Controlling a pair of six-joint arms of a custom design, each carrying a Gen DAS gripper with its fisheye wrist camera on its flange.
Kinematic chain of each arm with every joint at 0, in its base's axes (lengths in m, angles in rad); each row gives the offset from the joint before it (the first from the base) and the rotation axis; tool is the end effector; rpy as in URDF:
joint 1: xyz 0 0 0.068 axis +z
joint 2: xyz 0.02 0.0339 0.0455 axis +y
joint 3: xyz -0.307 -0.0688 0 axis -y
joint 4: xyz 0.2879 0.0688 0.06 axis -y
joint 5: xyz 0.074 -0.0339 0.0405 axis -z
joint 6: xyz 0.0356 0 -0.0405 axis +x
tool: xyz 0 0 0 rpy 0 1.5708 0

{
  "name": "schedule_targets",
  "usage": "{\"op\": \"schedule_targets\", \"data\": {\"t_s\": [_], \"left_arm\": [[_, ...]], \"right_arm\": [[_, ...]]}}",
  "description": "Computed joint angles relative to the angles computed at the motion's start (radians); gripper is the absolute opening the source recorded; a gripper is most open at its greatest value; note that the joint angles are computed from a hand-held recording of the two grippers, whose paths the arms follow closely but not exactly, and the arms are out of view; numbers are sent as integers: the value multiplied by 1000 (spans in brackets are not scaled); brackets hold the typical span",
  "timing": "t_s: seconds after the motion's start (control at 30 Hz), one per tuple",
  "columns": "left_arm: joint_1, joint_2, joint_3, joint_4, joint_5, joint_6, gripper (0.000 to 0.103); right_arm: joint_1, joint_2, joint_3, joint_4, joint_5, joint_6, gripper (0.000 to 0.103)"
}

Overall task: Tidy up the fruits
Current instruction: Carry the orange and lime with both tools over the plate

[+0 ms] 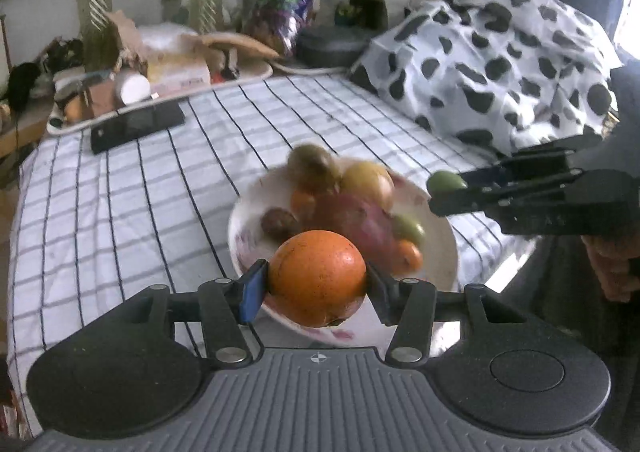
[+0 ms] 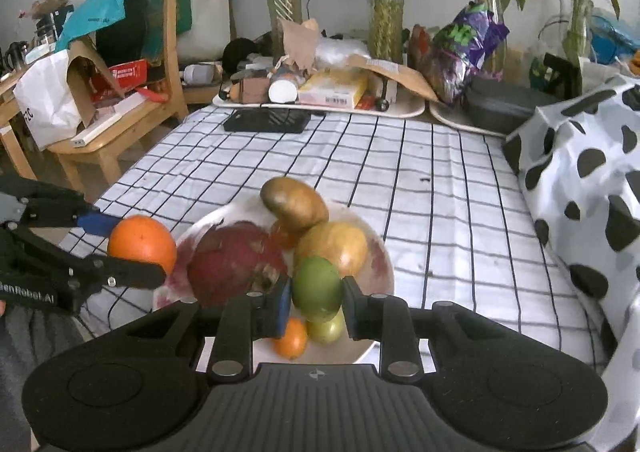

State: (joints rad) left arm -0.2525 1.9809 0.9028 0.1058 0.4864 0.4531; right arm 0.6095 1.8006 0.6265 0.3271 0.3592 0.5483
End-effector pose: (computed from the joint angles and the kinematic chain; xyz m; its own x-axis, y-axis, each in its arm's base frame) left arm 0.3743 -0.1138 0.0826 -0.5110 0.5315 -0.6756 0.7780 0.6201 -0.1006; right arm 0.2758 0.1773 0.0896 -0.7042 0.1035 -0.7024 0.0258 0.9924 0.1204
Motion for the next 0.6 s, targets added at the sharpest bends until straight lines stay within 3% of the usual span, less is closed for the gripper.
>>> {"op": "schedule_targets", "data": {"t_s": [0.2, 0.4, 0.6], "left_arm": [[-35, -15, -22, -58, 28, 86, 51], [-89, 14, -7, -81, 30, 118, 51], [-161, 38, 1, -44, -87, 91, 56]], "right_arm": [[24, -18, -13, -36, 16, 66, 28], [25, -14, -12, -60, 10, 56, 28], [21, -26, -34, -55, 12, 64, 28]]}}
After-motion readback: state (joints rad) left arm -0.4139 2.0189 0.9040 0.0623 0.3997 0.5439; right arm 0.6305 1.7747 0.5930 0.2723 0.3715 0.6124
